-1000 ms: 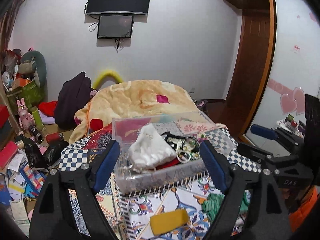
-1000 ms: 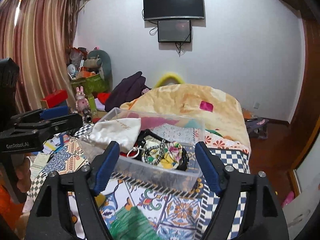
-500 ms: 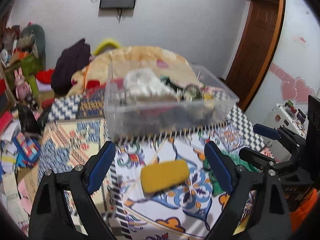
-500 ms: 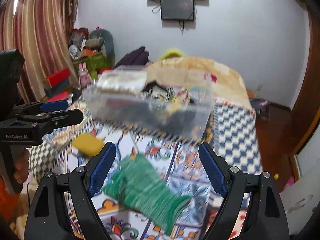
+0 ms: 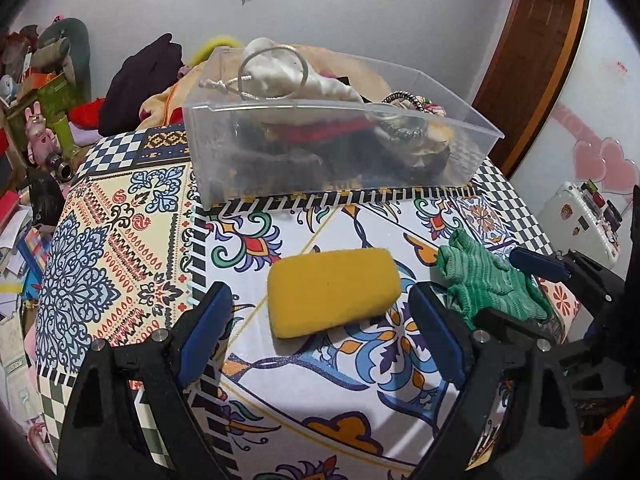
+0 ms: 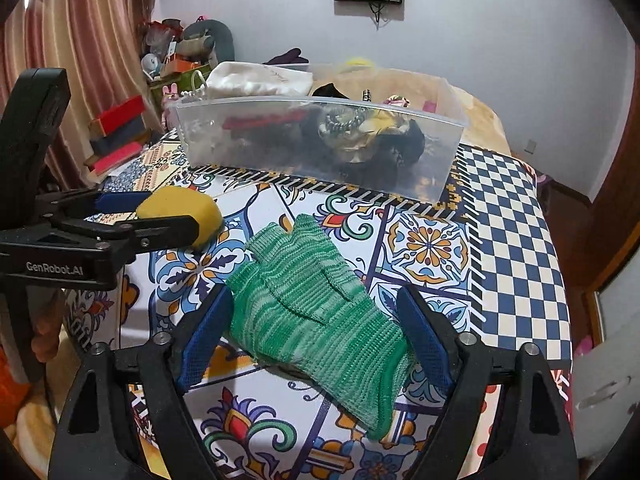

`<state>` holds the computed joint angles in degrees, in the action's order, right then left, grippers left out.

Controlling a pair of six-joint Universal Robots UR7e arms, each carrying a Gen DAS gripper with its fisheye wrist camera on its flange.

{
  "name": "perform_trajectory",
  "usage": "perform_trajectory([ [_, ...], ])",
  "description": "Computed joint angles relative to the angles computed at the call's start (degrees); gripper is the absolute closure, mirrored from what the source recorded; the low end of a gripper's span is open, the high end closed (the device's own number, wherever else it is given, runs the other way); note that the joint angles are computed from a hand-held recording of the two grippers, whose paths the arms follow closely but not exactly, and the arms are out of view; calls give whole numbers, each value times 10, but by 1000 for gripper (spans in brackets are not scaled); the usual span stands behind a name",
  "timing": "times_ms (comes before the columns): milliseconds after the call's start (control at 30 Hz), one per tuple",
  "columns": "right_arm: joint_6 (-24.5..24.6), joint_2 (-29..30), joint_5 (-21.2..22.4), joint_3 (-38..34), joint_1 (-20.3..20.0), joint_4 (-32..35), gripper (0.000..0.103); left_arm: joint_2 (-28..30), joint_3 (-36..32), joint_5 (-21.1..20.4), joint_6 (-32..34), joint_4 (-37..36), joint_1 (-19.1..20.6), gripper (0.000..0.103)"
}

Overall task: Organize soft objects
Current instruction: 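Grasp the yellow sponge with left tool while right tool grasps green glove, then place the sponge and glove into the clear box and open both tools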

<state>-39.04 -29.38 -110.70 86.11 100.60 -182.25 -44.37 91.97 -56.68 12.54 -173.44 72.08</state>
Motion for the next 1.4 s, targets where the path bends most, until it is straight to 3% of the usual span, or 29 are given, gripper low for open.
perform_trajectory([
  [200, 5, -10, 21, 4, -2, 18, 69, 6, -2, -3, 8, -4, 0, 39],
  [433, 9, -13, 31, 7, -2, 14, 87, -7, 13, -10, 19, -26, -7, 42],
  [800, 10, -23, 51, -5, 6, -35, 88, -23, 8, -20, 49, -77, -22, 42],
  [1167, -8, -2, 82, -67, 24, -77, 88, -8, -49, -23, 105, -121, -38, 42],
  [1400, -13, 28, 89, -125, 33, -75, 88, 21, -109, -22, 128, -104, -39, 42],
])
